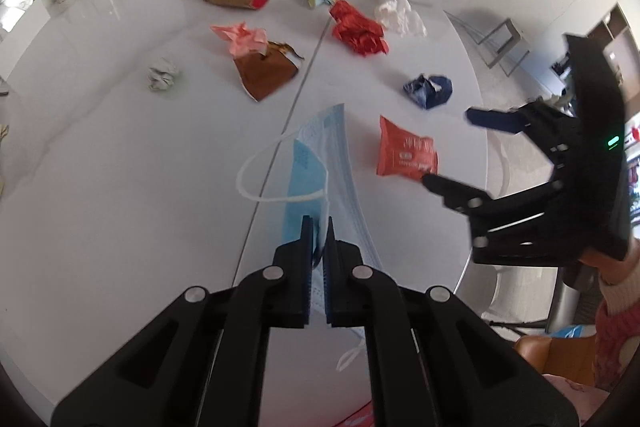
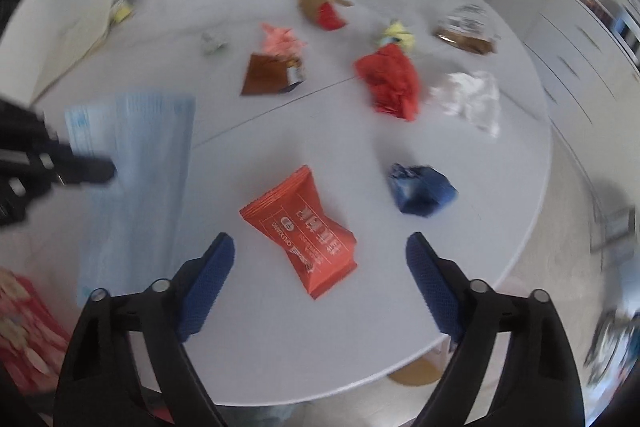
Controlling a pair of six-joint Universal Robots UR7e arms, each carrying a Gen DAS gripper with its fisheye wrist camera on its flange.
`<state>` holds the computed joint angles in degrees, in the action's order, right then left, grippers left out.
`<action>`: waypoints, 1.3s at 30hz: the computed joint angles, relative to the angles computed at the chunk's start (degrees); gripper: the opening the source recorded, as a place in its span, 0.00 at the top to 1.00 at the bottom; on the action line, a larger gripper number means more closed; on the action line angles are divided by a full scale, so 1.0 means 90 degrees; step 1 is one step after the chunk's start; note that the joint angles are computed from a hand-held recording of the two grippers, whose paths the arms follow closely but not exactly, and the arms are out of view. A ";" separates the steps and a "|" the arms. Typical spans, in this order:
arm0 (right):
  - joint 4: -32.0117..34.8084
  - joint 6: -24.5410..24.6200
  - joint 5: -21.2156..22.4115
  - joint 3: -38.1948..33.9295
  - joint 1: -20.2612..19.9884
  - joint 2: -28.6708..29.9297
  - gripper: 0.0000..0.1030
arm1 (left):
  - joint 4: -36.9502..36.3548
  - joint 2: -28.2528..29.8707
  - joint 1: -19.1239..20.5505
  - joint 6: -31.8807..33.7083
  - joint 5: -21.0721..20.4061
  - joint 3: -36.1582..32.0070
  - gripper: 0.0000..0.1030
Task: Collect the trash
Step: 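Grasp the blue face mask with the left gripper while the right grasps the red wrapper, then carry the mask and red wrapper over the wastebasket with both grippers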
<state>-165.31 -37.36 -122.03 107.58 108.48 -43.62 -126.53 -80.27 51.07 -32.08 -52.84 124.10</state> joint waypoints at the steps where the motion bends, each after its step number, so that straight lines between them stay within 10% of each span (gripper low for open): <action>1: 0.0128 -0.0270 0.0020 -0.0091 -0.0024 0.0063 0.26 | 0.0039 -0.0031 -0.0014 -0.0100 0.0030 -0.0014 0.96; 9: 0.0732 -0.1735 -0.0026 -0.0405 -0.0086 0.0290 0.31 | 0.0289 -0.0212 -0.0192 -0.0962 0.0385 -0.0002 0.96; 14: 0.1195 -0.1774 0.0036 -0.0516 -0.0172 0.0319 0.59 | 0.0324 -0.0161 -0.0268 -0.1355 0.0474 -0.0003 0.96; 26: 0.1130 0.0065 0.1290 0.0037 -0.0710 -0.1070 0.65 | -0.0109 0.0543 -0.0583 -0.0719 0.0244 -0.0483 0.96; 39: -0.0119 0.0971 0.0311 0.1003 -0.1867 -0.3134 0.65 | -0.1048 0.3347 -0.0891 0.1507 -0.1345 -0.2631 0.96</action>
